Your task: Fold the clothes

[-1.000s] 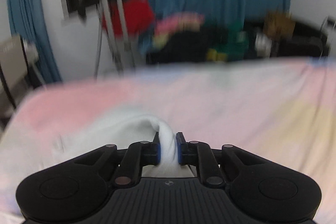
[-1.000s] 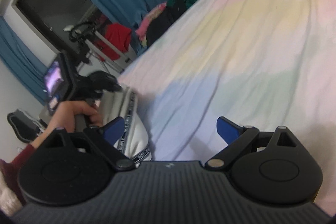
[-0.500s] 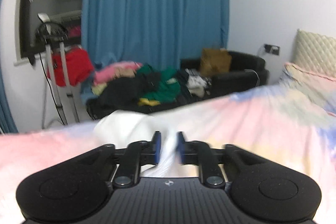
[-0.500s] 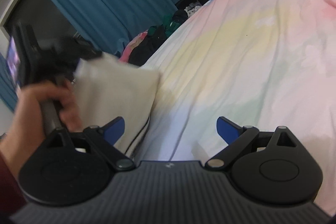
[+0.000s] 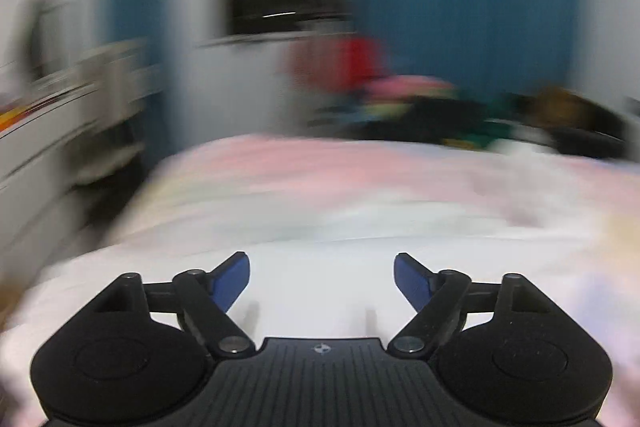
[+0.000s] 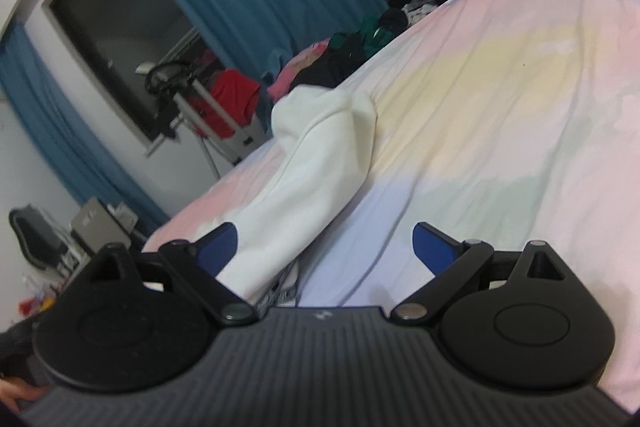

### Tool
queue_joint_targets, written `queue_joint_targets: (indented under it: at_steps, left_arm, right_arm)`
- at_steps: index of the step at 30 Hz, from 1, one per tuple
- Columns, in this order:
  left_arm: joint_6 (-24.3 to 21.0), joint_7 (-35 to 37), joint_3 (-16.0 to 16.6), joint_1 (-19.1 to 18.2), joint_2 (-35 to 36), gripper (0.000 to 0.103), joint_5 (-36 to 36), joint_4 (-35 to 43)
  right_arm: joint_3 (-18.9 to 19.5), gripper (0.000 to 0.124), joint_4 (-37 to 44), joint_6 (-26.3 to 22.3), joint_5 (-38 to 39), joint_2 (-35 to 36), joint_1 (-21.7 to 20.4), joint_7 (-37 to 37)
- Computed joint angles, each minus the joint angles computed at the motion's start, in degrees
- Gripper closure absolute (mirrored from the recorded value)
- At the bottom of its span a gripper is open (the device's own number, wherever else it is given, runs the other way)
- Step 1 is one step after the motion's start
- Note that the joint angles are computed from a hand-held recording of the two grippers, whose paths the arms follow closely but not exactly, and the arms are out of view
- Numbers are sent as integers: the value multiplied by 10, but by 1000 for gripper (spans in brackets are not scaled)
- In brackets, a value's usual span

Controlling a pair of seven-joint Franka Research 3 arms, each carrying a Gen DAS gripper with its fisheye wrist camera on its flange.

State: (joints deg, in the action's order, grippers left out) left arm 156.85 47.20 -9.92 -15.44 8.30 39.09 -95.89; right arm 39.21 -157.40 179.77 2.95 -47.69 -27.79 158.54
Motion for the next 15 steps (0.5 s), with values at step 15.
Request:
queue_joint_targets:
  at_steps: [15]
  left_arm:
    - [-49,177,17,111,99,32,-189,89]
  right_arm:
    - [35,28,92,-53,-83,89,-22,6]
